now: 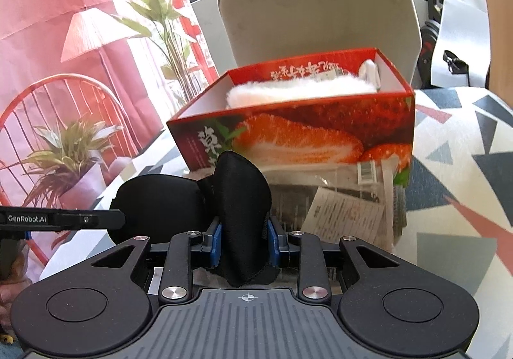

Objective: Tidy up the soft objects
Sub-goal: 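Lift the black eye mask with both grippers and carry it over the box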

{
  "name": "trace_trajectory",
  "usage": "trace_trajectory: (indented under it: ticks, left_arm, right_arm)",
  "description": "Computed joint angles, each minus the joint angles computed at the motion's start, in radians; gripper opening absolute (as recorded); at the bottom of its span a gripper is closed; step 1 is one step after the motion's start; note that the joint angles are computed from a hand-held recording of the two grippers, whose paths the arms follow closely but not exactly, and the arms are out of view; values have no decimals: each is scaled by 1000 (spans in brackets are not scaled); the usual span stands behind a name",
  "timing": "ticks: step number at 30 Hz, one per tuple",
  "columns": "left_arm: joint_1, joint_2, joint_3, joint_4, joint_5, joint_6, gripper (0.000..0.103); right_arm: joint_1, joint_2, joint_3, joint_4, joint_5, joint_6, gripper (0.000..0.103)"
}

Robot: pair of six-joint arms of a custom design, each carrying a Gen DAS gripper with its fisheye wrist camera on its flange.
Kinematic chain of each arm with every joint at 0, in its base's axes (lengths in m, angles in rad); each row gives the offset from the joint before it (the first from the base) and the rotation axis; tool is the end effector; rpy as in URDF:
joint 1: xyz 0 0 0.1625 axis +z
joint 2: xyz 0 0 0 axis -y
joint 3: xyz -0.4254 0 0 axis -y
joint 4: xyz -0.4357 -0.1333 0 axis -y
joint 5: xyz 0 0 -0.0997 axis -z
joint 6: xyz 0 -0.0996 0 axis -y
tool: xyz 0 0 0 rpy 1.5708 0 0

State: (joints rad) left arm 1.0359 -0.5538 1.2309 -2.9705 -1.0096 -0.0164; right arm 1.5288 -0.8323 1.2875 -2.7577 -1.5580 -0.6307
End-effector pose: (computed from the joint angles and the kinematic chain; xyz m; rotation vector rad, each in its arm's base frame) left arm -0.2638 -0.8107 0.1159 0.3887 2.5584 -1.1372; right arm 0.1001 -0.8234 0.2780 0.8015 -2.6208 0.9969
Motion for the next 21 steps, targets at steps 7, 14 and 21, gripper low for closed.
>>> trace_trajectory:
  ticks: [7,14,21]
  left_arm:
    - [-5,24,-77,-5,6,36,17]
    - [-16,86,-220,-20,30,115,17]
    - [-17,188,-445,40,25,173,17]
  right_arm:
    - [16,25,-71,8,23,-6,26]
    - [43,107,-260,85,58,-14,26]
    - [71,257,-568,231,58,-73,26]
